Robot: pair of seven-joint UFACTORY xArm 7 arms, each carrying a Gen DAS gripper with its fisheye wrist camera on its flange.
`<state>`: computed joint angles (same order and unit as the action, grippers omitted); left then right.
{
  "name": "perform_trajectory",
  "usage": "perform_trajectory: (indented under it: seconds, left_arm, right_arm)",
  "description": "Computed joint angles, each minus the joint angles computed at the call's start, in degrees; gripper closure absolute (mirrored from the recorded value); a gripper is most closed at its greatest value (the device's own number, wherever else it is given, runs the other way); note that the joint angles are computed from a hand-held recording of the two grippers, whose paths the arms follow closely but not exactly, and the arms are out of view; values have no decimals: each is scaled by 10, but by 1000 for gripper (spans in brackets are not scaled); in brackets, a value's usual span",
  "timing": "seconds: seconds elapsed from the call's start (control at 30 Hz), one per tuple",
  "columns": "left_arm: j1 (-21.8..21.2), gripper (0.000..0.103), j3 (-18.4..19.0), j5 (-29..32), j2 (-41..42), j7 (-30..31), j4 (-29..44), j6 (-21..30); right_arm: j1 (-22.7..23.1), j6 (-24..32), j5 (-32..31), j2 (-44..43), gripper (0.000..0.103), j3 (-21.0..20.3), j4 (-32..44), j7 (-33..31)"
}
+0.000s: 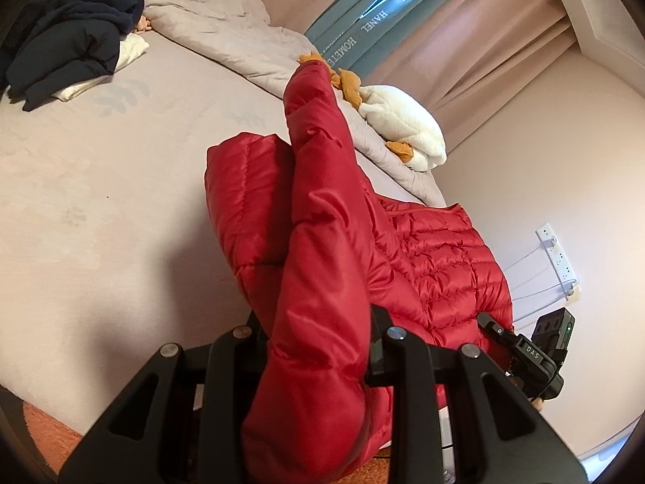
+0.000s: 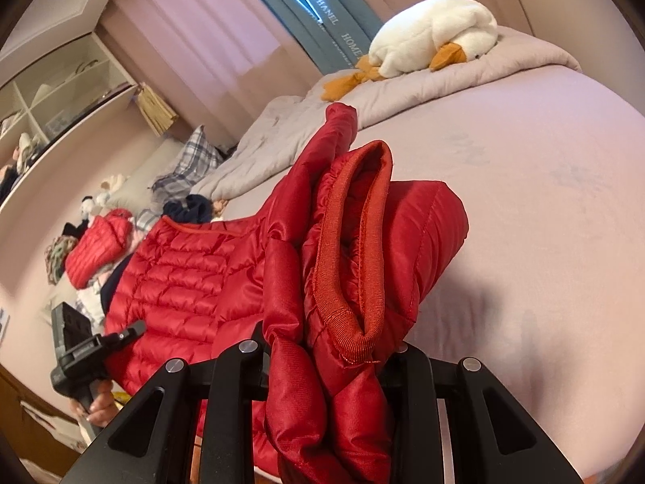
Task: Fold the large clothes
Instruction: 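Hold the lifted jacket side with both grippers and fold it over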
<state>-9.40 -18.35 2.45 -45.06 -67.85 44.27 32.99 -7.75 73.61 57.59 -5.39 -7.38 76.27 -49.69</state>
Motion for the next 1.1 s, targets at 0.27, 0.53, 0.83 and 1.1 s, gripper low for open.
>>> perform_trajectory:
  seconds: [0.27, 0.53, 0.83, 1.1]
  left_arm:
    - [6, 75, -3, 8, -15, -1, -14, -8]
    - [15, 75, -8, 13, -14, -4, -19, -20]
    - [37, 75, -24, 36, 12, -11, -13, -85]
    - [35, 75, -20, 45, 28, 5, -7, -108]
  right_arm:
    - [-11, 14, 16, 27, 74, 5, 24, -19]
    - [-20, 17, 18, 38, 74, 11, 34, -29]
    - [-27, 15, 19, 50, 74, 18, 55, -26]
    - [-23, -11, -2, 49, 74, 25, 63, 10]
